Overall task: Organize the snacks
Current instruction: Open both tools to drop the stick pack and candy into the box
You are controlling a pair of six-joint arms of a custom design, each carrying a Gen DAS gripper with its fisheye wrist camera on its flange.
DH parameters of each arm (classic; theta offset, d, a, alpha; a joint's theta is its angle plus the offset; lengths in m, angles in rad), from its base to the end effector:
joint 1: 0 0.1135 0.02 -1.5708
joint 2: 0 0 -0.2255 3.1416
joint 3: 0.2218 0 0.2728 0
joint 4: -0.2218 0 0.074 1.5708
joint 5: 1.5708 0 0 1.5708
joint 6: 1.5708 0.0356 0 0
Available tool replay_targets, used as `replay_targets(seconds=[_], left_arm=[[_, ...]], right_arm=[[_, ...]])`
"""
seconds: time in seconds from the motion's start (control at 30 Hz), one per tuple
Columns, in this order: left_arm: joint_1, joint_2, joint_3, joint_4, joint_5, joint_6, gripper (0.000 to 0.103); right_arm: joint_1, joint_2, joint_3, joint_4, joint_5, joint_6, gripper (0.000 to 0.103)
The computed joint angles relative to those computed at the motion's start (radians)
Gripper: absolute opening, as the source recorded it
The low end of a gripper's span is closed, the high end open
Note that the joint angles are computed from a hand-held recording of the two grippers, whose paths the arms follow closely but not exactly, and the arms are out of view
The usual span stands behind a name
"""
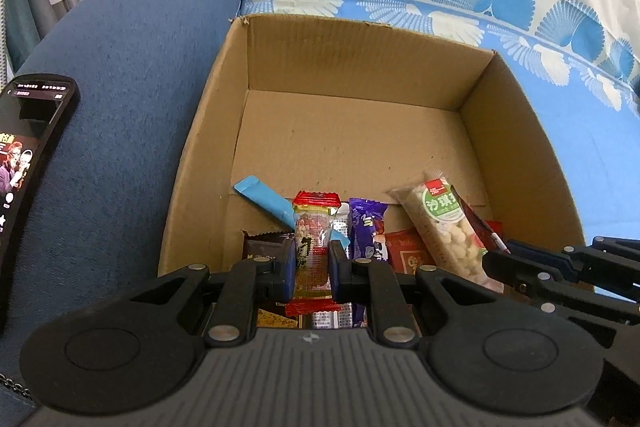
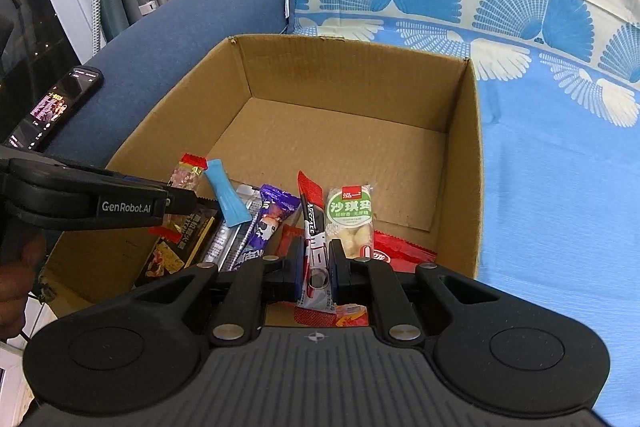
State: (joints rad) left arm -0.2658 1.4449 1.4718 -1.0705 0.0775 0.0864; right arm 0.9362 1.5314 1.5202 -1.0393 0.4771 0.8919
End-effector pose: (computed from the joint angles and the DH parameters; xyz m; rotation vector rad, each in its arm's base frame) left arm 0.2995 -0.0844 0.3097 0.4857 2.5733 -0.1644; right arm 0.2090 0.2564 0.3042 0.1044 2.4547 0.1528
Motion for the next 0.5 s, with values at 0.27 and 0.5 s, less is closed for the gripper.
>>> replay_targets(seconds=[0.27, 0.5], left_arm=[[0.009, -0.011, -0.008, 0.013, 0.008, -0.039, 0.102], [0.037, -0.047, -0.018, -0.038, 0.003, -0.078, 0.103]], right_arm=[[-0.011, -0.029, -0.035, 0.037, 0.007, 0.039, 0.040], [0.009, -0.056, -0.032, -0.003, 0.045, 0.096, 0.065]])
